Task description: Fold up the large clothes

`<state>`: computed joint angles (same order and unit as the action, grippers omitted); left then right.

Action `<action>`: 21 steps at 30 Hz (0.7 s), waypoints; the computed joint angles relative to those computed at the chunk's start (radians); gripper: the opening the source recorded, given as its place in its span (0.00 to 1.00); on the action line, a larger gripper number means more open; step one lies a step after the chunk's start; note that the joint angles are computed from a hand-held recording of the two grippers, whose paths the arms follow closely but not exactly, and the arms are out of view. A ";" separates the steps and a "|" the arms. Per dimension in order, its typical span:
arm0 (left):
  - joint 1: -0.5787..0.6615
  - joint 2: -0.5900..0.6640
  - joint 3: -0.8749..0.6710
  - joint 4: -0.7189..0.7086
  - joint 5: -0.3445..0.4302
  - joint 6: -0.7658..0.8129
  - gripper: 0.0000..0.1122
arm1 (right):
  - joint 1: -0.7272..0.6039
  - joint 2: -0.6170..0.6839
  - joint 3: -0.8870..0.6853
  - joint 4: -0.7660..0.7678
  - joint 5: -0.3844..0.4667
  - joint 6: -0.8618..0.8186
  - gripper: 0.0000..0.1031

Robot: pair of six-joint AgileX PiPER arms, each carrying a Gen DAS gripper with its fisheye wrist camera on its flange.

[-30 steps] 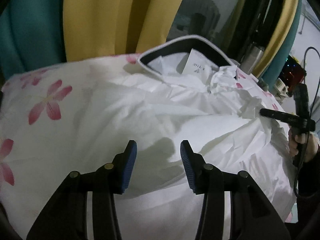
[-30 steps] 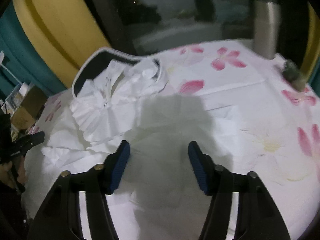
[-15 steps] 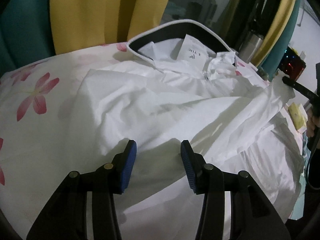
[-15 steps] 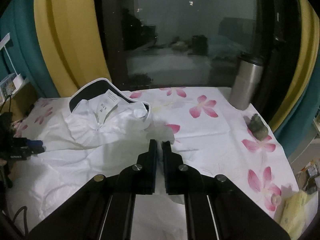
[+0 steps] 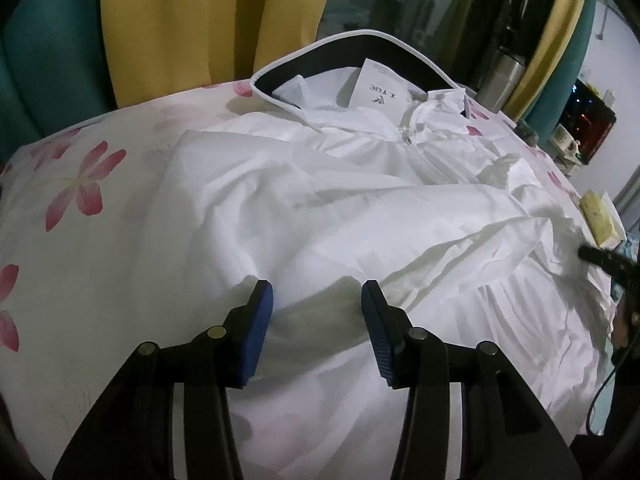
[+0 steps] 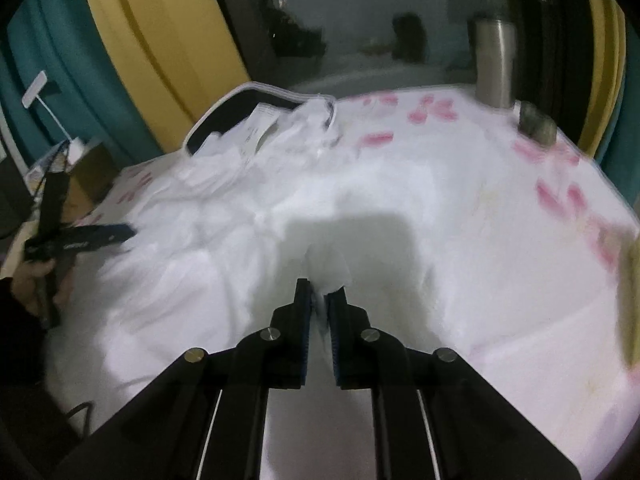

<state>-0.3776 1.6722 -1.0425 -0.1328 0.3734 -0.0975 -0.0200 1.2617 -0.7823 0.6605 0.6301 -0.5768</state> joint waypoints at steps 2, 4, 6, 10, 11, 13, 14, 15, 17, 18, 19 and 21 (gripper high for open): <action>-0.002 -0.009 0.014 -0.007 -0.002 0.008 0.43 | -0.026 -0.033 0.038 0.045 0.052 -0.039 0.09; -0.002 -0.017 0.032 -0.011 -0.004 0.013 0.43 | -0.038 -0.067 0.067 0.045 0.088 -0.039 0.10; -0.002 -0.030 0.054 -0.015 -0.011 0.021 0.43 | -0.045 -0.094 0.086 0.029 0.119 -0.027 0.10; 0.011 -0.065 0.087 -0.011 0.000 0.035 0.43 | -0.043 -0.149 0.109 -0.053 0.171 0.056 0.10; 0.014 -0.072 0.094 0.000 0.003 0.026 0.43 | -0.042 -0.162 0.120 -0.060 0.183 0.067 0.10; 0.021 -0.092 0.117 0.032 0.000 -0.004 0.43 | -0.049 -0.199 0.141 -0.062 0.210 0.070 0.11; 0.027 -0.103 0.127 0.043 0.002 -0.016 0.43 | -0.049 -0.214 0.142 -0.073 0.224 0.080 0.11; 0.036 -0.116 0.141 0.046 0.000 -0.020 0.43 | -0.050 -0.228 0.141 -0.094 0.236 0.095 0.11; 0.049 -0.133 0.155 0.042 -0.002 -0.018 0.43 | -0.056 -0.254 0.131 -0.130 0.238 0.136 0.12; 0.056 -0.142 0.162 0.040 -0.003 -0.016 0.43 | -0.066 -0.261 0.119 -0.131 0.230 0.145 0.12; 0.061 -0.152 0.168 0.039 -0.005 -0.013 0.43 | -0.069 -0.267 0.115 -0.134 0.221 0.153 0.13; 0.070 -0.167 0.174 0.043 -0.009 -0.013 0.43 | -0.045 -0.262 0.097 -0.168 0.186 0.200 0.21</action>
